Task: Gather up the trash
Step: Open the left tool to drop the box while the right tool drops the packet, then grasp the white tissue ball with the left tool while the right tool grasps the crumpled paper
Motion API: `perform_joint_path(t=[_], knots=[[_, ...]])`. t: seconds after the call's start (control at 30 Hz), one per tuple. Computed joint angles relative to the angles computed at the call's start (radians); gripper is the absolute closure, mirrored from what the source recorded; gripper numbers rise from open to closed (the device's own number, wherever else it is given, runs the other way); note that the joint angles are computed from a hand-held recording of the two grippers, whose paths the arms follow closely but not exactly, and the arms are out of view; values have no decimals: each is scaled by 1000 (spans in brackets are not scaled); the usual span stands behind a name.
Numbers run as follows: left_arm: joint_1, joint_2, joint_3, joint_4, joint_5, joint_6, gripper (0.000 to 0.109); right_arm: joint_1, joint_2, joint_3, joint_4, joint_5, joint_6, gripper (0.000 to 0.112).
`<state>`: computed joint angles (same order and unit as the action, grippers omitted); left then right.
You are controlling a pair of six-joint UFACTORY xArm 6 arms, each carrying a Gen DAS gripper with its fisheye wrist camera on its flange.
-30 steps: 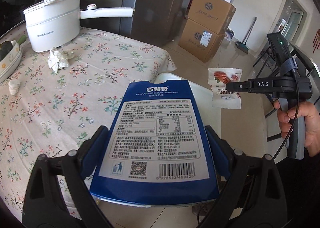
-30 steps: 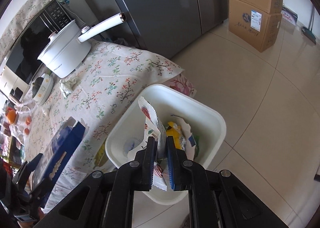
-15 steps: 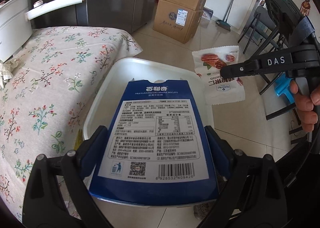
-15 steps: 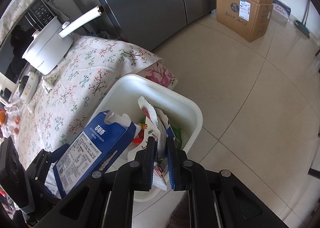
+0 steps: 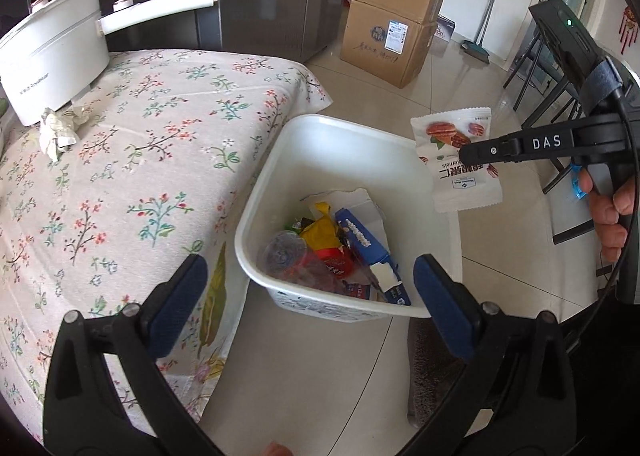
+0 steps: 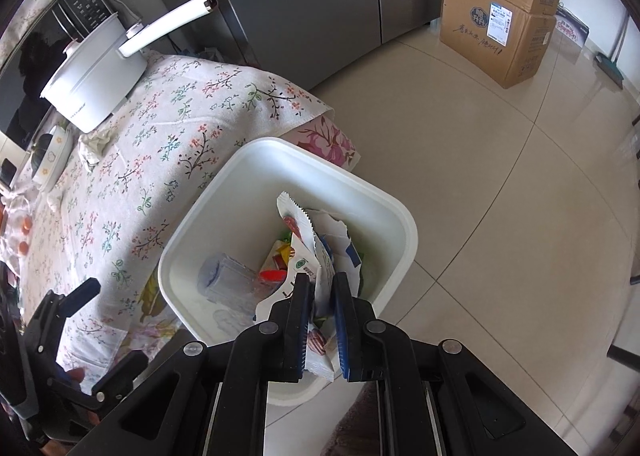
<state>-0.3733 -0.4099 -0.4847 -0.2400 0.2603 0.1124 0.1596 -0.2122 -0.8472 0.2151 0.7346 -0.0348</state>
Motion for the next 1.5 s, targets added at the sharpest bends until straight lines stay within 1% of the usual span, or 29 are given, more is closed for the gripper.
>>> perform_joint_path(t=[0.2,0.37,0.4,0.43,0.47,0.5,0.53,0.83,0.97,1.1,1.2,1.3,1.37,1.4,1.43,1.5], knots=[[71,-118,61,78,48,-48,6,44,49,-42,-15,-2,43,99],[135,-211,107,88,82,-31,6,72,80,-71,-15,-5,83,98],[146,-228,115,93,89,-30,6,75,83,-74,-14,-3,89,94],[158,-245,123,100,95,-31,6,80,84,-76,-18,-3,100,86],[170,-263,131,109,101,-36,6,84,82,-76,-20,-6,109,81],[183,-278,136,108,109,-30,6,88,78,-73,-22,-12,118,70],[196,-291,141,105,117,-24,6,93,76,-71,-22,-19,124,63],[316,-409,189,88,178,9,6,149,66,-85,-74,-37,166,52],[381,-472,225,86,171,25,6,190,67,-98,-95,-42,180,47],[465,-516,248,83,173,45,6,240,87,-128,-111,-48,196,42],[539,-515,248,93,165,37,6,280,112,-158,-128,-54,219,38],[612,-495,242,155,136,-25,6,318,156,-200,-137,-58,226,36],[659,-450,224,250,103,-99,6,341,205,-243,-147,-68,220,35],[680,-419,210,283,84,-115,6,352,234,-271,-173,-73,235,35],[698,-383,194,304,67,-121,6,362,262,-300,-203,-76,258,35],[728,-306,162,296,22,-97,6,377,315,-353,-222,-103,284,35]])
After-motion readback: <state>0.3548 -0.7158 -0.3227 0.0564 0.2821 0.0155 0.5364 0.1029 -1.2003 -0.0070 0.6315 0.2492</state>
